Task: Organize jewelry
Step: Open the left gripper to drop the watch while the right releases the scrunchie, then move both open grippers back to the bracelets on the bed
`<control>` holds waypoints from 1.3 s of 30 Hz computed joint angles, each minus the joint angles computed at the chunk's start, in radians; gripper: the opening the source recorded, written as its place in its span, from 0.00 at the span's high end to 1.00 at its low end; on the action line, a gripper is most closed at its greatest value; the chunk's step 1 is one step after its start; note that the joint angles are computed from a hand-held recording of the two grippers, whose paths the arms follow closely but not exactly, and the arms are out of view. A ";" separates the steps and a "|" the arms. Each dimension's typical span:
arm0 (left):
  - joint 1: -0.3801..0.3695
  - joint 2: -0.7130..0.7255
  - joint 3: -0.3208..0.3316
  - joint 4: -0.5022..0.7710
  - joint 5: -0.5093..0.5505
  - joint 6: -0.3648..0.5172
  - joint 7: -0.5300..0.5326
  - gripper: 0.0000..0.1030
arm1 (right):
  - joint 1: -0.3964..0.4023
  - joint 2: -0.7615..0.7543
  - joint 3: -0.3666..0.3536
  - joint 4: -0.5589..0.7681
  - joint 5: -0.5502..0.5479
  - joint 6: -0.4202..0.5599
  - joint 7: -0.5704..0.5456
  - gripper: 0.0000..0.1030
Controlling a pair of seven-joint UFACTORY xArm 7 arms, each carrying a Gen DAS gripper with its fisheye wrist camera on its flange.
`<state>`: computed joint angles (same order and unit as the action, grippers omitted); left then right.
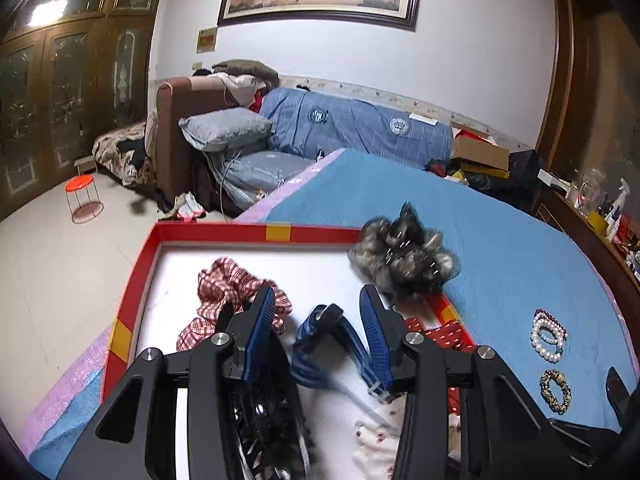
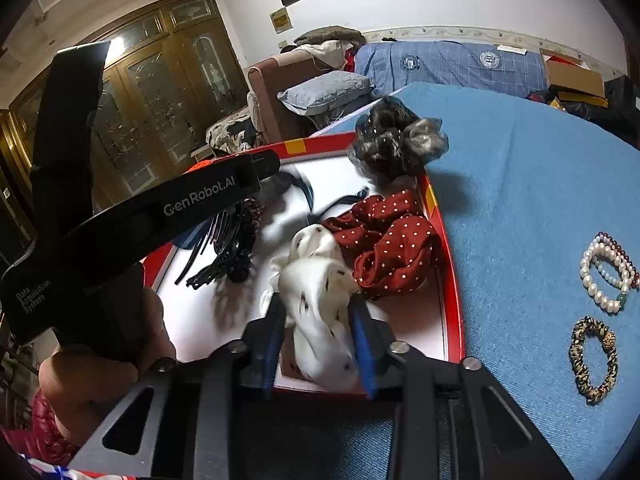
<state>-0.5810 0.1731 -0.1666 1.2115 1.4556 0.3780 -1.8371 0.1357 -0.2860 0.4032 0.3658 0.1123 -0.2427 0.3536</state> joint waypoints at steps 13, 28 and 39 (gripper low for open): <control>0.017 -0.032 -0.014 -0.019 0.068 -0.018 -0.077 0.55 | -0.013 -0.123 0.002 -0.080 0.029 -0.114 0.028 0.49; -0.028 -0.007 -0.063 0.028 -0.211 -0.159 0.311 0.55 | -0.205 -0.369 -0.288 -0.132 -0.037 0.294 0.111 0.76; -0.129 0.087 -0.052 0.088 -0.511 -0.164 0.664 0.55 | -0.426 -0.102 -0.118 0.031 -0.254 0.349 0.268 0.82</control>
<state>-0.7103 0.2603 -0.2187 1.2994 0.9448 0.2137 -1.1731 -0.2901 -0.3880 0.2848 0.3966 -0.1413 0.1067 0.6212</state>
